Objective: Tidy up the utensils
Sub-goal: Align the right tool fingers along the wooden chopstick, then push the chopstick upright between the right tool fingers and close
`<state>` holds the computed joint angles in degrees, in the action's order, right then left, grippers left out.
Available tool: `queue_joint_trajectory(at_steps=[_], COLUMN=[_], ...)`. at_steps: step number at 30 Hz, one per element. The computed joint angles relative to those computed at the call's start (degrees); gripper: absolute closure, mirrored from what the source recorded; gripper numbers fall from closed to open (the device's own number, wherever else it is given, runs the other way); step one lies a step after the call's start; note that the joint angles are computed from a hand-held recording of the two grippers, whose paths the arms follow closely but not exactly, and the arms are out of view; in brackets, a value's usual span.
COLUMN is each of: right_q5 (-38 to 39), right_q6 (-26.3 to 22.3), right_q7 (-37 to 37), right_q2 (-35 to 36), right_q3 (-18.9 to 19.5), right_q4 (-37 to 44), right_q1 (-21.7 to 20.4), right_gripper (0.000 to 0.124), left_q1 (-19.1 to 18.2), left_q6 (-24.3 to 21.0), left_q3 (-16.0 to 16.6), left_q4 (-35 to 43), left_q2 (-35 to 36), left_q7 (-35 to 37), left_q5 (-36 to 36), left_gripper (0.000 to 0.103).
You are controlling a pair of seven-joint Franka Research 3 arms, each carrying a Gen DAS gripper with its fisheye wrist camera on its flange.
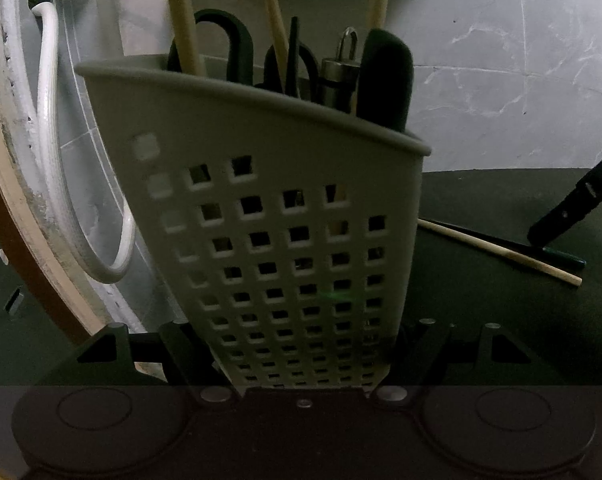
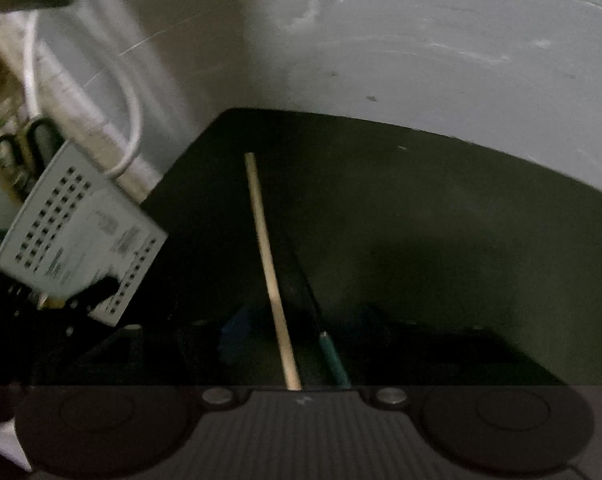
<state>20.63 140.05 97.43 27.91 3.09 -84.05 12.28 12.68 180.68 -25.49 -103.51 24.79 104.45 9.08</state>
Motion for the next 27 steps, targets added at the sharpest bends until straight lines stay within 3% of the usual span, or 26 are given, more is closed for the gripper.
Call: queue_joint_trajectory(at_steps=[3, 6, 10, 13, 16, 22, 24, 27], right_q5=[-4.70, -13.51, -22.77, -24.95, -26.15, -25.54, -25.55, -25.09], right_q6=[3.18, 2.11, 0.99, 2.23, 5.50, 8.16, 8.11, 8.23], right_q7=[8.46, 19.92, 32.91, 41.02, 43.04, 39.69, 39.20, 36.70], right_q2=[-2.91, -4.30, -6.47, -8.58, -9.37, -7.82, -7.08, -6.23], right_q3=[-2.63, -6.08, -8.05, -7.45, -6.17, -4.86, -4.87, -4.36], right_q4=[-4.24, -5.72, -7.96, -11.20, -13.96, -13.55, -12.49, -11.19], right_q1=[3.87, 8.33, 11.37, 11.37, 10.37, 8.83, 8.98, 8.87], right_gripper=[0.046, 0.046, 0.046, 0.046, 0.046, 0.048, 0.054, 0.073], left_q1=[1.67, 3.13, 4.35, 4.56, 4.71, 4.10, 3.86, 3.42], left_q6=[-0.27, -0.92, -1.78, -2.45, -2.96, -3.29, -3.21, -2.91], left_q3=[-1.76, -3.45, -4.86, -5.27, -5.60, -5.22, -5.00, -4.58], left_q4=[0.10, 0.59, 1.56, 2.46, 3.14, 3.65, 3.65, 3.50], left_q2=[0.32, 0.79, 1.59, 2.20, 2.61, 2.75, 2.71, 2.60], left_q7=[1.00, 2.44, 4.48, 5.93, 7.39, 9.11, 9.38, 9.43], left_q5=[-0.32, -0.94, -2.03, -2.87, -3.87, -5.60, -5.99, -6.35], left_gripper=[0.025, 0.025, 0.025, 0.025, 0.025, 0.025, 0.025, 0.025])
